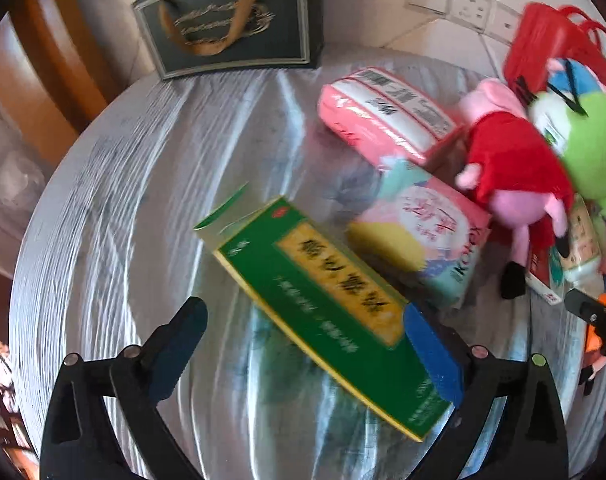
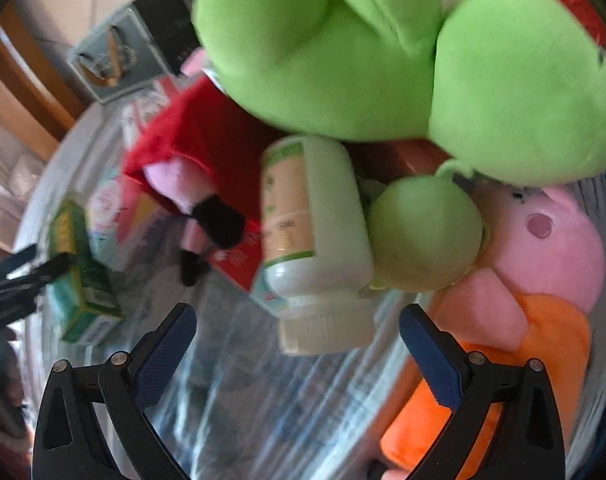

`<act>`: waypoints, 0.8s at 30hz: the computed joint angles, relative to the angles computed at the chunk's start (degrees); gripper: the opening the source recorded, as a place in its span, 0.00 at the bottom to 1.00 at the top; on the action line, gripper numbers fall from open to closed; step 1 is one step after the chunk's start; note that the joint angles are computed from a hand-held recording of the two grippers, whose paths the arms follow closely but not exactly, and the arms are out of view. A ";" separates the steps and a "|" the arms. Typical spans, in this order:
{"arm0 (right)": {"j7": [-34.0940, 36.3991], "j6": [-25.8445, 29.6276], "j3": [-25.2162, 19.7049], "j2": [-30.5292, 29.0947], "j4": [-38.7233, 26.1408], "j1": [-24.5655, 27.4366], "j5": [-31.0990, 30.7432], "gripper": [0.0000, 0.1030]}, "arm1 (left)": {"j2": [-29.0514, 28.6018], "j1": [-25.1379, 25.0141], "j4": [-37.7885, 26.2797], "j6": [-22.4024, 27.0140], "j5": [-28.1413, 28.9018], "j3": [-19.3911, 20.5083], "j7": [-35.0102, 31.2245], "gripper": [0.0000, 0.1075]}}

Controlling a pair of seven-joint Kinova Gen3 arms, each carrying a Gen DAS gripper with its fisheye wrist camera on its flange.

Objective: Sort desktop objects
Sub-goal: 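Grasp the green syrup box with the left gripper while the right grasps the white bottle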

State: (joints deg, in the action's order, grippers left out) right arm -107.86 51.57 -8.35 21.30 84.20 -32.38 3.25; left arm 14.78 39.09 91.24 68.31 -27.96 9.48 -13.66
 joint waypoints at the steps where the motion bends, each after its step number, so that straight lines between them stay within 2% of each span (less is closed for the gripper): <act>1: -0.81 -0.07 -0.07 0.22 -0.18 -0.37 1.11 1.00 | -0.26 -0.75 0.03 -0.64 1.45 -0.15 0.31 0.94; 2: -1.03 -0.06 0.21 0.37 -0.38 -0.78 1.29 1.00 | -0.50 -0.99 0.05 -1.68 2.87 -0.72 0.52 0.93; 5: -1.13 -0.48 0.23 0.16 -0.27 -1.08 1.33 1.00 | -0.81 -3.05 0.07 -6.12 4.98 0.91 2.30 0.94; 8: -0.96 -0.13 0.15 -0.03 -0.08 -1.01 1.35 1.00 | 3.55 -2.44 -4.34 -3.42 7.88 0.05 1.64 0.94; 9: -0.92 0.07 0.14 -0.09 -0.07 -0.93 1.28 1.00 | 5.42 -2.62 -5.75 -1.95 9.56 0.00 0.31 0.92; 10: -0.69 -0.05 0.04 -0.26 0.11 -0.74 1.10 1.00 | 6.23 -1.92 -6.09 -1.41 10.49 -0.83 -0.18 0.85; 11: -0.14 -0.42 -0.21 -0.60 0.47 -0.33 0.62 1.00 | 6.27 -1.91 -5.37 -1.80 10.60 -0.60 -0.16 0.82; 12: 0.64 -0.91 -0.53 -1.00 0.87 0.25 -0.09 1.00 | 5.66 -1.63 -3.79 -3.05 10.76 -0.81 -0.44 0.74; 13: 1.21 -1.16 -0.74 -1.30 1.07 0.59 -0.64 1.00 | 4.75 -1.31 -1.86 -3.85 10.64 -0.92 -0.85 0.67; 14: 1.89 -1.44 -0.92 -1.44 1.18 1.03 -1.25 1.00 | 4.34 -1.14 -0.87 -3.82 9.92 -0.64 -0.71 0.65; 18: 2.20 -2.76 -0.91 -0.37 0.81 1.17 -2.47 1.00 | 2.37 1.05 2.41 -1.22 5.92 -1.63 -1.52 0.65; 20: 2.04 -2.54 -0.82 1.43 -0.62 0.86 -2.81 1.00 | 0.71 -1.23 5.03 -3.94 6.32 -0.79 -1.82 0.65; 22: 0.97 -1.19 -0.26 4.09 -2.55 0.26 -2.96 1.00 | 0.07 -1.48 6.52 -6.18 5.68 -0.99 -1.16 0.65; 24: -1.67 -2.02 1.39 4.82 -2.16 -2.15 -0.11 1.00 | 0.17 -1.02 7.07 -7.14 3.95 -0.82 0.19 0.65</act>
